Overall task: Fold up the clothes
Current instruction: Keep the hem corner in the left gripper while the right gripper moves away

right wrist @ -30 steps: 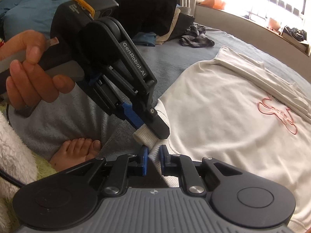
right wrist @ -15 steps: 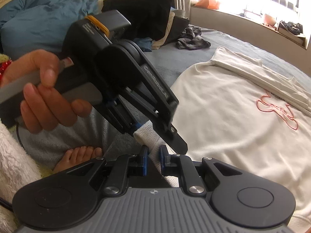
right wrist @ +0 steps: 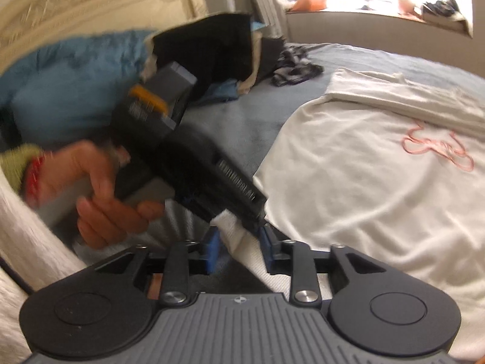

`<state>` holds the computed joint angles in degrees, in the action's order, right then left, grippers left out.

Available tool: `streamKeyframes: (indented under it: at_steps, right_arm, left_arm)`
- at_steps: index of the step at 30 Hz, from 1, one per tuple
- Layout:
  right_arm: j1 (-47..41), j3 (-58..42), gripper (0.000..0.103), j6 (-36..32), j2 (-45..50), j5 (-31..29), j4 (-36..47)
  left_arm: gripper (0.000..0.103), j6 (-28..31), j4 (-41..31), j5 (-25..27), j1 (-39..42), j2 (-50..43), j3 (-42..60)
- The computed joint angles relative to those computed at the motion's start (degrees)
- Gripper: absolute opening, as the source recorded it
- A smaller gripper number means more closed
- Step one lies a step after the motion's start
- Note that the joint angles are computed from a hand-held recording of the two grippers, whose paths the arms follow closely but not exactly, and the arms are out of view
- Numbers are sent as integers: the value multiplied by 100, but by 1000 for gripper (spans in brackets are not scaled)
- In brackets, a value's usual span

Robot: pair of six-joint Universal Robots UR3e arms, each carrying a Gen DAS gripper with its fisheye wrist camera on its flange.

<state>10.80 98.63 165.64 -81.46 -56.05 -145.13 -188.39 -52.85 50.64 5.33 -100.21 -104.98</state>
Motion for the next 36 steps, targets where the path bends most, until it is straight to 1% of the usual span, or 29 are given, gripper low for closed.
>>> streamKeyframes:
  at_steps: [2,4,6,11,13,18,19,20,21,22,24,25,28,31,33,34,35,36]
  right_arm:
    - [-283,114,34,381,-79,307,-70]
    - [-628,271,34,905,-152,674,-242]
    - [-998,448,35,1570,-203,953,-570]
    - [-1967,917,40,3208,-235,1435,-1605]
    - [-2346,1218,41,3704,-293,1489,-2147]
    - [-3211,1572,45,4592,-546,1328,-2575]
    - [-3348,1500,46,4532,-623,1228,-2294]
    - [-3477,1410,52,4474,-682,1117,-2018]
    - [-3601,1305,61,4423,-724,1002,-1749]
    - [-3682,1120,65,4231,-768,841,-1265]
    - [-3819,698,68,3901,-776,481,-375]
    - [-3876,499,68,3860,-737,272,-7]
    - [-4112,153,70,3676,-638,-59,820]
    - [-4235,-28,73,3361,-537,-272,1302]
    - [-4238,-24,81,3195,-649,-386,1499]
    - [-4227,-46,83,3158,-654,-482,1566]
    - [-4200,-77,86,3155,-714,-575,1658]
    - [-4199,-119,92,3098,-736,-662,1759]
  left_arm:
    - [13,95,-13,110,-70,2,47]
    - [13,190,-31,219,-138,12,92]
    - [14,292,-85,324,-202,21,144]
    - [14,471,-182,528,-340,-6,255]
    - [14,475,-217,583,-378,-25,305]
    - [15,494,-297,696,-463,-45,412]
    - [15,500,-309,718,-480,-47,430]
    - [16,506,-320,739,-497,-50,448]
    - [16,496,-339,756,-512,-60,475]
    - [16,462,-367,767,-522,-80,511]
    - [16,400,-415,793,-547,-116,581]
    - [16,381,-424,820,-568,-126,607]
    - [16,336,-430,918,-645,-145,675]
    - [17,299,-466,1007,-709,-168,755]
    - [17,288,-480,1080,-761,-178,804]
    - [18,278,-470,1122,-793,-179,818]
    - [19,260,-436,1166,-828,-177,818]
    - [19,248,-397,1210,-862,-171,810]
